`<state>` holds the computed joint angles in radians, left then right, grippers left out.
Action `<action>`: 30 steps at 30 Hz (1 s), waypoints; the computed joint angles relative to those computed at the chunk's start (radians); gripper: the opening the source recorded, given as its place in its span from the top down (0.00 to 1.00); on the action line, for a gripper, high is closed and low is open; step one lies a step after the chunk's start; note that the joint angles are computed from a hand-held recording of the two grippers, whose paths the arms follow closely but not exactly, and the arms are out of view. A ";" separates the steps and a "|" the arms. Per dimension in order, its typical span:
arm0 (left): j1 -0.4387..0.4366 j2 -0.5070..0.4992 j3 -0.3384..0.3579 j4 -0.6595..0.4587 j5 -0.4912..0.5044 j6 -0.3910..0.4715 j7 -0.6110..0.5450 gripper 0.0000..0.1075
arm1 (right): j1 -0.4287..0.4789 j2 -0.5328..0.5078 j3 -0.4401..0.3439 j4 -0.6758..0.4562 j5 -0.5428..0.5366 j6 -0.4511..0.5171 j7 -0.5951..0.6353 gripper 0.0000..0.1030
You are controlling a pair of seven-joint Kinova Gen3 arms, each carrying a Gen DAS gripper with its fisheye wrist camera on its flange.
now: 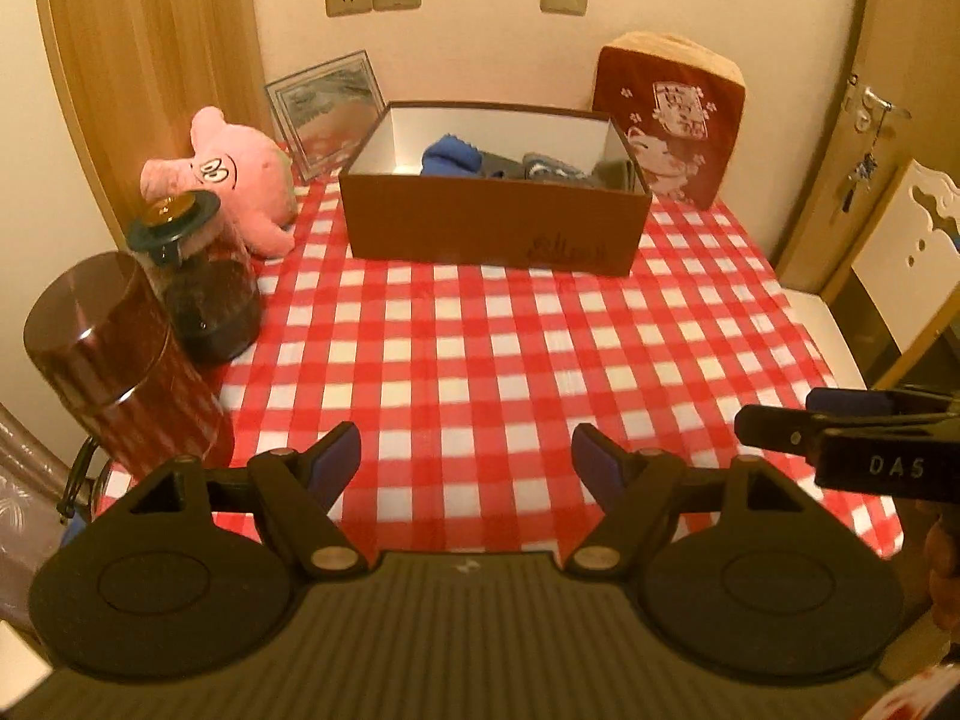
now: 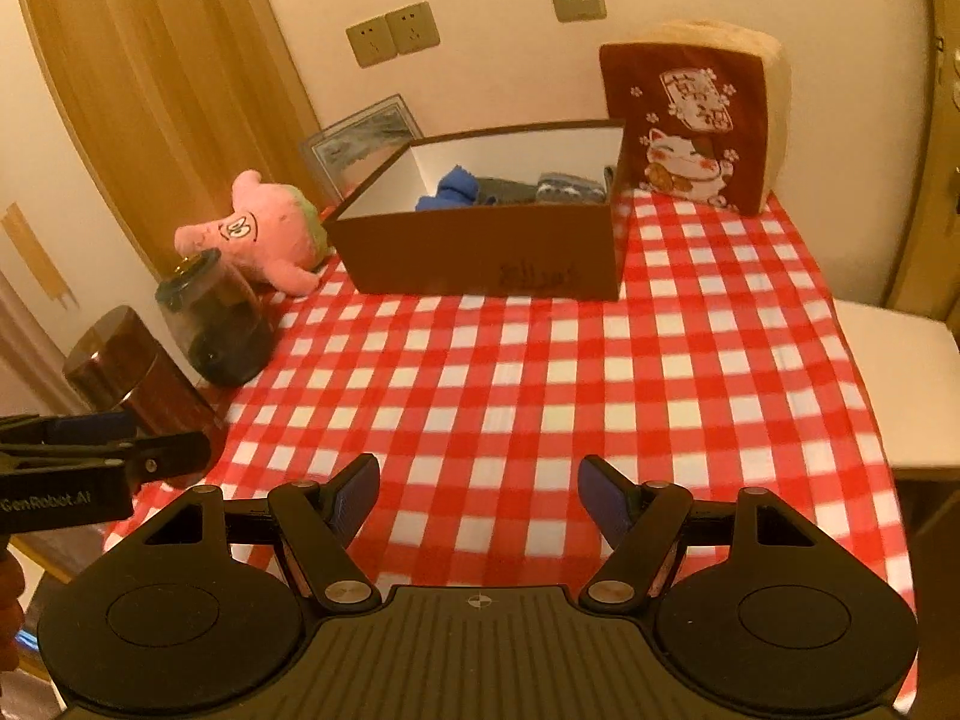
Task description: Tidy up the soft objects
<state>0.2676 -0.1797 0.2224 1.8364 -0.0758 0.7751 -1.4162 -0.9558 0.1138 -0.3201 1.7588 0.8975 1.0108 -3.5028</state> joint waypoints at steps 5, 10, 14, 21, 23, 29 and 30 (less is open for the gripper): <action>0.009 -0.031 -0.057 0.024 0.079 0.028 -0.113 0.30 | -0.050 0.035 -0.012 -0.061 -0.018 0.079 -0.019 0.29; -0.006 -0.061 -0.084 0.049 0.137 0.041 -0.186 0.30 | -0.104 0.071 -0.004 -0.112 -0.036 0.127 -0.014 0.29; -0.018 -0.085 -0.095 0.067 0.168 0.049 -0.227 0.30 | -0.149 0.092 0.007 -0.139 -0.041 0.163 -0.032 0.29; -0.031 -0.125 -0.104 0.090 0.202 0.066 -0.276 0.30 | -0.195 0.107 0.019 -0.159 -0.046 0.198 -0.065 0.29; -0.035 -0.133 -0.108 0.094 0.208 0.071 -0.285 0.30 | -0.203 0.110 0.019 -0.165 -0.046 0.205 -0.065 0.29; -0.047 -0.146 -0.110 0.102 0.219 0.082 -0.296 0.30 | -0.220 0.116 0.020 -0.178 -0.048 0.218 -0.057 0.29; -0.048 -0.148 -0.110 0.103 0.220 0.083 -0.297 0.30 | -0.222 0.117 0.021 -0.180 -0.049 0.221 -0.057 0.29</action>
<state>0.2197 -0.3279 0.1125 1.9394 0.1443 0.8576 -1.7135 -1.1783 0.2308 -0.2992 1.5785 0.8489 1.2314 -3.5595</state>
